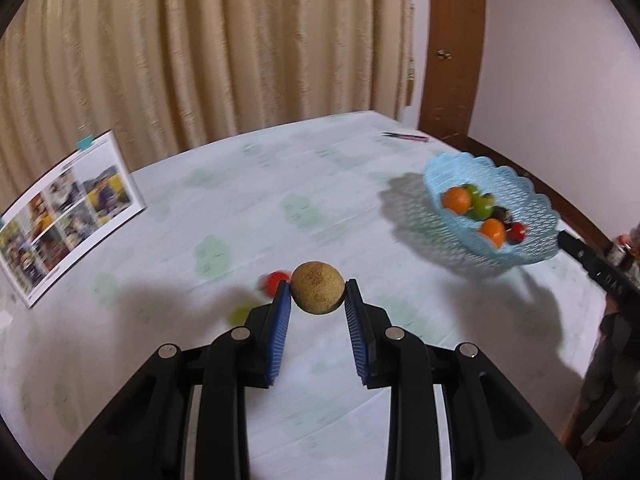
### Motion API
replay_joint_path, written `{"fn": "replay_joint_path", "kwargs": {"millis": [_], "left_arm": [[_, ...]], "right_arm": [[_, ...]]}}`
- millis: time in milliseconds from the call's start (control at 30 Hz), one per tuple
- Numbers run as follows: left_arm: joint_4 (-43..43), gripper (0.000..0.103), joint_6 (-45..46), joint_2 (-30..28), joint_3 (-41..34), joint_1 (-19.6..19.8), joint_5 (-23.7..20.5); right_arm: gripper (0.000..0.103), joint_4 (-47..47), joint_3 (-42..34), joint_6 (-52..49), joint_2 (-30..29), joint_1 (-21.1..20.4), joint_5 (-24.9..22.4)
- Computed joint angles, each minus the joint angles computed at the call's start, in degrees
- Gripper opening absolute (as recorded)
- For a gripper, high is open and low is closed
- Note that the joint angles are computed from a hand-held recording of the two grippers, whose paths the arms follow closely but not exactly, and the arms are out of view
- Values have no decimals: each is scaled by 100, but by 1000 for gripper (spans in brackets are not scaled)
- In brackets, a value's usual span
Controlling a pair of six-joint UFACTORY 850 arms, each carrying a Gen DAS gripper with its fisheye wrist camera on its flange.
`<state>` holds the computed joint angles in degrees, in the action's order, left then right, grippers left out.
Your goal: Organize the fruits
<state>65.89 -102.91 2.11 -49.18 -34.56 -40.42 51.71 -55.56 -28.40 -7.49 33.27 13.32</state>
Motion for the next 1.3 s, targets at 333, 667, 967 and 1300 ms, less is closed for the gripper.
{"fn": "replay_joint_path", "kwargs": {"millis": [333,667,967,1300], "left_arm": [[288,28,348,-807,-916,74,537],[-398,46,687,-784,-819,284,948],[-1482,54,1382,-430,-96,80,1340],[-2148,54,1614,-32,323,-206,1193]], "right_arm": [[60,-1063,105,1070,34,-72,-43],[61,-1897,118,1981,-8,-171,-161],[61,-1726,126,1808,-19,-142,-153],[61,-2104,115,2156,-47,-118,-233]]}}
